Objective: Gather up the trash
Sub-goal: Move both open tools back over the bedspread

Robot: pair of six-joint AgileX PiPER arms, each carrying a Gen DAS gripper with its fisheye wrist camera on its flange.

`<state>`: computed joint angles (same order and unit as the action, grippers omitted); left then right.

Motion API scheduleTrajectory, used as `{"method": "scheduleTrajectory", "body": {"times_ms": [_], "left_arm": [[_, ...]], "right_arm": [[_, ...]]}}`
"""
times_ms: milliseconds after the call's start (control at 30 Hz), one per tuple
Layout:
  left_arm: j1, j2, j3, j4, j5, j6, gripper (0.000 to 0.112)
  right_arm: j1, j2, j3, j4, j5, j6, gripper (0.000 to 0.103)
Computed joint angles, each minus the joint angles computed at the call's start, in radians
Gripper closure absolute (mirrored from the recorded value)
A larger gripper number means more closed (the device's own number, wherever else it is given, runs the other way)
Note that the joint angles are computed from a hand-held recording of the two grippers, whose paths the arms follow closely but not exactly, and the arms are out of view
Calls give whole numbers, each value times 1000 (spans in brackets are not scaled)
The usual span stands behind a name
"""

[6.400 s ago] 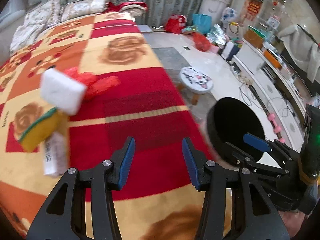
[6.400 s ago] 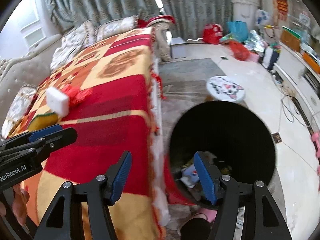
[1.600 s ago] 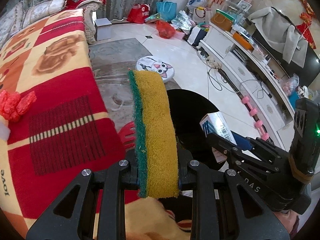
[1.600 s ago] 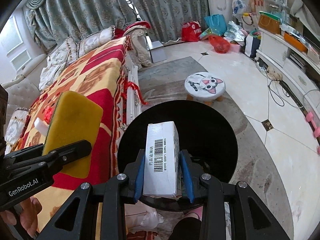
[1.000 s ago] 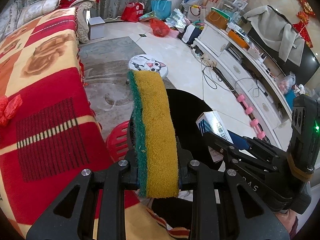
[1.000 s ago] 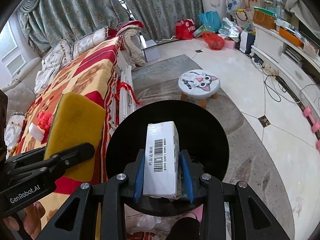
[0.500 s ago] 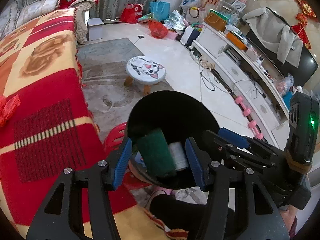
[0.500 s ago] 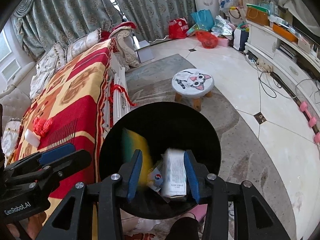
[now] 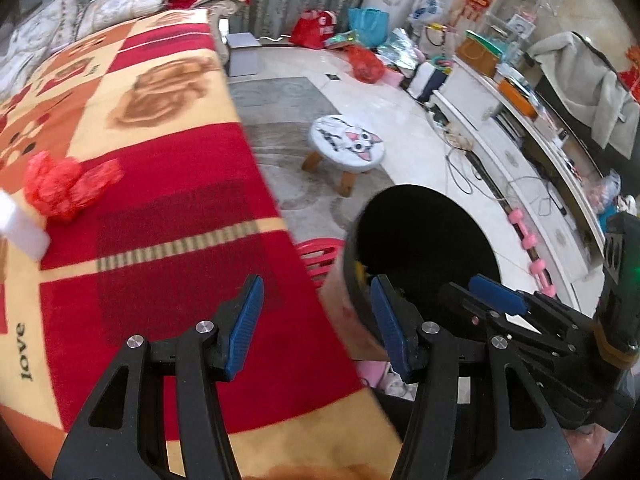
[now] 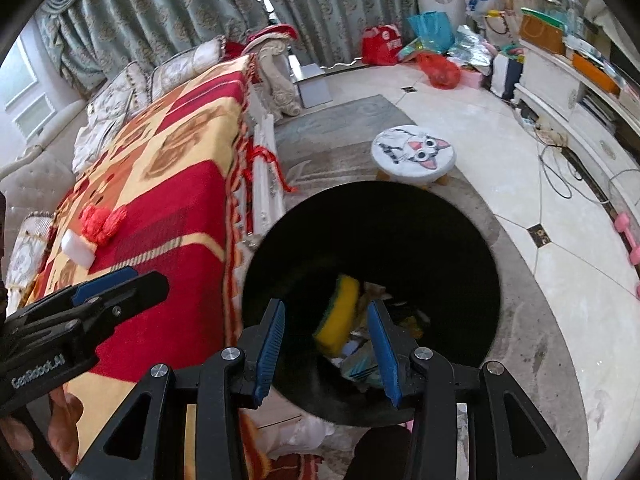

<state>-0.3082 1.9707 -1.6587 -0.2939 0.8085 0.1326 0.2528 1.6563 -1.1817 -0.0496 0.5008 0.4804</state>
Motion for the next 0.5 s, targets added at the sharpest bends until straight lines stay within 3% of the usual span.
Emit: {"method": "scheduleTrajectory", "body": {"times_ms": [200, 500], "left_arm": [[99, 26, -54, 47, 22, -23, 58], [262, 215, -374, 127, 145, -97, 58]], "right_arm": [[90, 61, -87, -33, 40, 28, 62], [204, 186, -281, -52, 117, 19, 62]]}}
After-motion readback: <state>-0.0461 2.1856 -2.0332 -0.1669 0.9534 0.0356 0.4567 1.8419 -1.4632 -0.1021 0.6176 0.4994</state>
